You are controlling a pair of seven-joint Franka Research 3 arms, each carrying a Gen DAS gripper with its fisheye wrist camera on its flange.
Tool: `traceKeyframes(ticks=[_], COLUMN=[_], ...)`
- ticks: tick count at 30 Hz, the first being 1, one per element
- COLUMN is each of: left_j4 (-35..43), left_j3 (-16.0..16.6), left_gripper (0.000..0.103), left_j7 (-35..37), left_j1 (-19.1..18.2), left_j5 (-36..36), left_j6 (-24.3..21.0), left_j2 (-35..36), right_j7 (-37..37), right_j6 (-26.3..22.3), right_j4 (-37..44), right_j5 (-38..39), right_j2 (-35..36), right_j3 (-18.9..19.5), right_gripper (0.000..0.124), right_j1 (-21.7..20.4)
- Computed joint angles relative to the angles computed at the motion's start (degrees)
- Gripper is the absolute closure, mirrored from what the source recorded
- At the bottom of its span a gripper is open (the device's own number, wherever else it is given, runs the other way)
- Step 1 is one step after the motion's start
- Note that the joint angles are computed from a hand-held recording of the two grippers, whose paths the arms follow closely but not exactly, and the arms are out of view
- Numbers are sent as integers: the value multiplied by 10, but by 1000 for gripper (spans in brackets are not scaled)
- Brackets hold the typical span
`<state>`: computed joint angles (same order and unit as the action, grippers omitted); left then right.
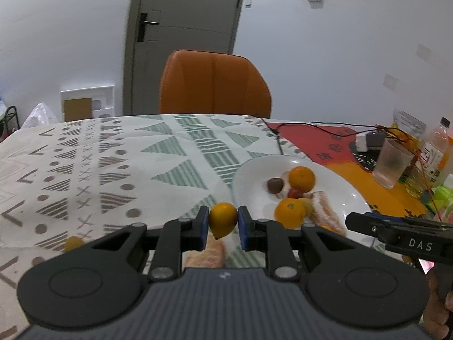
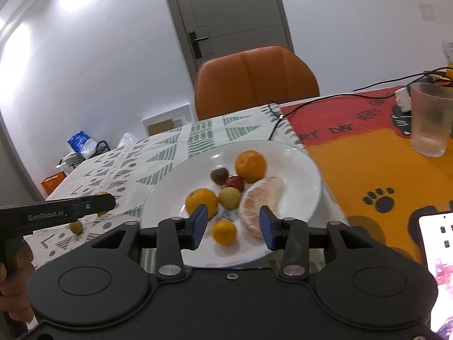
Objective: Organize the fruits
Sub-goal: 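Release both mandarins into the white plate with right and left tools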
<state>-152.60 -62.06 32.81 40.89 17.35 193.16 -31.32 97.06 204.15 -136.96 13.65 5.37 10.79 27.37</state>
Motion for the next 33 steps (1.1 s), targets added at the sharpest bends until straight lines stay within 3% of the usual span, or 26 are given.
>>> traceKeyframes(ticks=[9, 17, 20, 25, 33], left_j4=[48, 74, 77, 61, 26], left_j3=[-70, -108, -104, -68, 0], left_gripper=[83, 78, 78, 74, 52], left_j7=[15, 4, -9, -29, -64], left_j1=[62, 104, 100, 72, 19], left_j5=[13, 21, 33, 53, 81], left_j6=[3, -7, -30, -46, -66], left_j2=[27, 21, 13, 8, -28], right_j7=[1, 0, 10, 26, 53], right_j6=[15, 18, 17, 14, 11], right_j4=[-20, -27, -24, -17, 2], right_j5=[10, 13, 1, -24, -69], right_j2=[-13, -18, -15, -9, 3], right_j3=[-8, -10, -9, -6, 4], right_gripper=[82, 82, 82, 82, 82], right_j1=[-5, -10, -12, -16, -18])
